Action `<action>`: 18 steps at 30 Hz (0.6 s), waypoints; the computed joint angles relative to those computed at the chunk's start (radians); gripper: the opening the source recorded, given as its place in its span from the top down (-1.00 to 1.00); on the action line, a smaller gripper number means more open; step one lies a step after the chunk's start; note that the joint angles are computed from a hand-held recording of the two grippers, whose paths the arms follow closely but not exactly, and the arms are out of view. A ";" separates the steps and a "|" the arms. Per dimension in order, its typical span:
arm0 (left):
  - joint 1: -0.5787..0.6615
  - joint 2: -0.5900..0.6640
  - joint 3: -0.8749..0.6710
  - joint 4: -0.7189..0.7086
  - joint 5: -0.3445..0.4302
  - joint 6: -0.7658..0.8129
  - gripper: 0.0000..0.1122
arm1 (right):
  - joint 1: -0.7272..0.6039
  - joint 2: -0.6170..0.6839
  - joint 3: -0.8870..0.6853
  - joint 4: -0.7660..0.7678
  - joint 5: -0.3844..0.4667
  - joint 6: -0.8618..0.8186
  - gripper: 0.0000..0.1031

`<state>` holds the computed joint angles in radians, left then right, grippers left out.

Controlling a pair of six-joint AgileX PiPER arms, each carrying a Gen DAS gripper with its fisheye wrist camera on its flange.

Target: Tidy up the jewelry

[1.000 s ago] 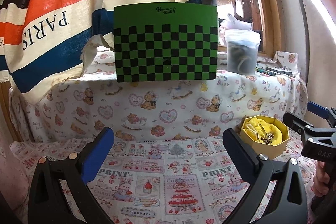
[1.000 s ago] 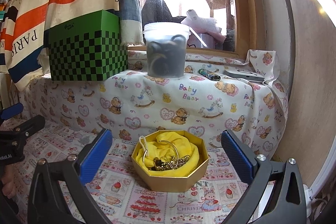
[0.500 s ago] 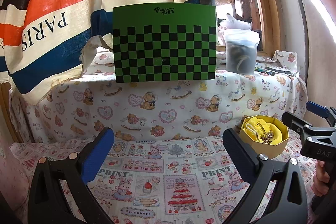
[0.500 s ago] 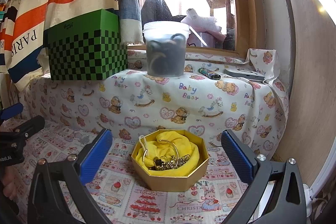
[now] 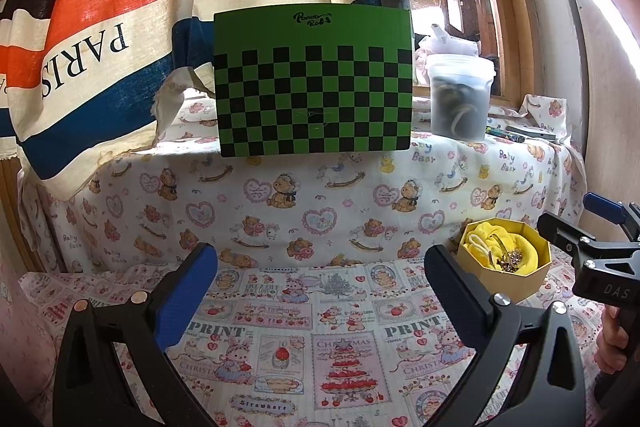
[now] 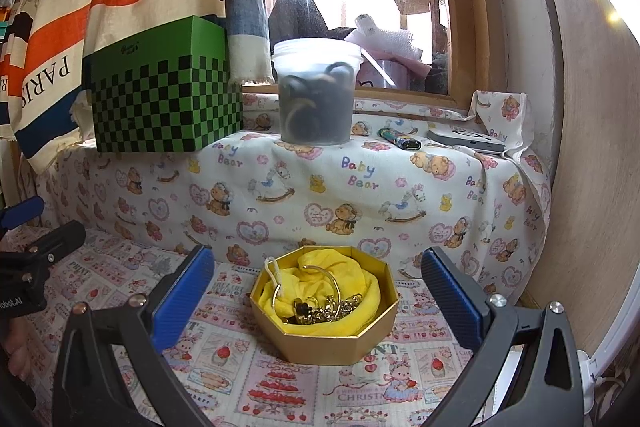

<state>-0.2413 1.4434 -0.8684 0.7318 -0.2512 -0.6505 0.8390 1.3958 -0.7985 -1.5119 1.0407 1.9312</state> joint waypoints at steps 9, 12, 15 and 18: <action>0.000 0.000 0.000 0.000 0.000 0.000 -0.83 | -0.002 0.001 -0.002 0.001 -0.003 0.000 -1.00; 0.001 0.000 0.000 0.005 -0.002 -0.005 -0.83 | -0.005 0.001 -0.002 0.002 -0.008 -0.003 -1.00; 0.001 0.000 0.000 0.005 0.000 -0.004 -0.83 | -0.008 0.002 -0.002 0.004 -0.012 -0.005 -1.00; 0.001 0.000 0.000 0.004 0.000 -0.004 -0.83 | -0.007 0.003 -0.002 0.002 -0.010 -0.003 -1.00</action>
<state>-0.2406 1.4429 -0.8682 0.7359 -0.2513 -0.6543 0.8317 1.3984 -0.8009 -1.5102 1.0305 1.9278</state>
